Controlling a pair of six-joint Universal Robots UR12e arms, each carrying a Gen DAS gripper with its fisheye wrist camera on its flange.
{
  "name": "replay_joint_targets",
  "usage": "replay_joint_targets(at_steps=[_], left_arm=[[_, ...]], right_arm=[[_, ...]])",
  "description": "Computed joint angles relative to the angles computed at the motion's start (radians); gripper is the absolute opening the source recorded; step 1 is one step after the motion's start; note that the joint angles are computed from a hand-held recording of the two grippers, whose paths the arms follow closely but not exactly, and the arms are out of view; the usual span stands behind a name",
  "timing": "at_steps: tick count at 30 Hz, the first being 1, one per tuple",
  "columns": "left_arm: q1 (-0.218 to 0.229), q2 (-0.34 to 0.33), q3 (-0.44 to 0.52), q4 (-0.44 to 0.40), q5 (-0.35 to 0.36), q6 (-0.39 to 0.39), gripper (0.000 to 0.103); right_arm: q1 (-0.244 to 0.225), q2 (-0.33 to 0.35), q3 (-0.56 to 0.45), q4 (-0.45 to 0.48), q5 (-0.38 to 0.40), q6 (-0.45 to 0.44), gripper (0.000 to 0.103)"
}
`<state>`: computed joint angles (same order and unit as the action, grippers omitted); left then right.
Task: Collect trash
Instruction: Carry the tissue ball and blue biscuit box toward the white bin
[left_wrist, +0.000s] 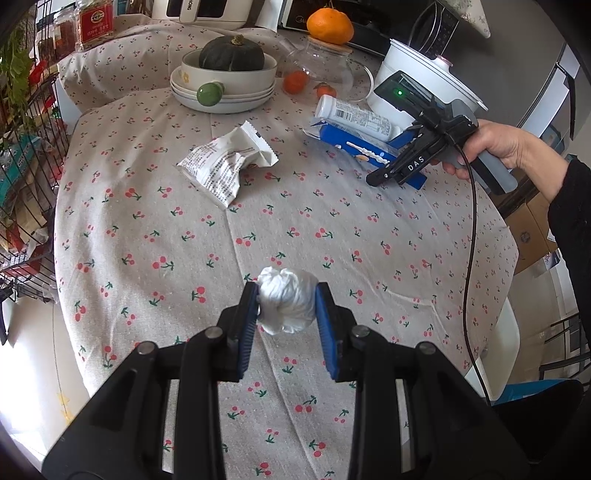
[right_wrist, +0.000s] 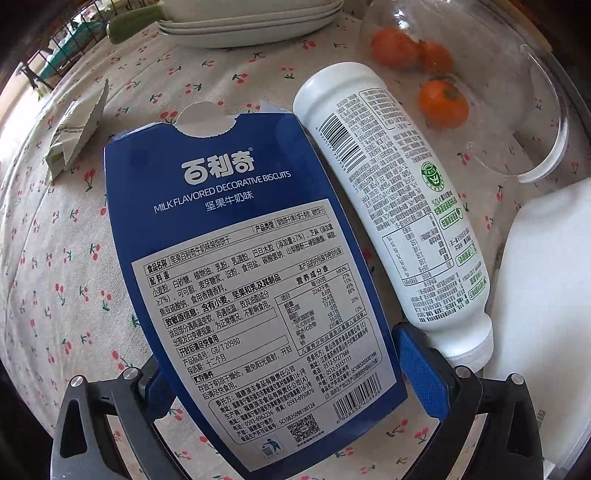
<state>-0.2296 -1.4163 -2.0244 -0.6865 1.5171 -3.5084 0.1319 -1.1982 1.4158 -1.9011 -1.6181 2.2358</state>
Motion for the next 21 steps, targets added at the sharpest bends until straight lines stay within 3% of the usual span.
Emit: replay_joint_targets(at_steps=[9, 15, 21], left_arm=[[-0.006, 0.011, 0.0, 0.021, 0.005, -0.025, 0.033], [-0.035, 0.012, 0.007, 0.028, 0.008, -0.036, 0.033], [-0.09, 0.004, 0.017, 0.05, 0.005, -0.038, 0.033]], right_arm=[[-0.022, -0.131, 0.165, -0.061, 0.02, 0.031, 0.094], [-0.061, -0.223, 0.243, -0.021, 0.06, 0.102, 0.092], [-0.135, -0.333, 0.326, 0.05, 0.132, 0.174, 0.091]])
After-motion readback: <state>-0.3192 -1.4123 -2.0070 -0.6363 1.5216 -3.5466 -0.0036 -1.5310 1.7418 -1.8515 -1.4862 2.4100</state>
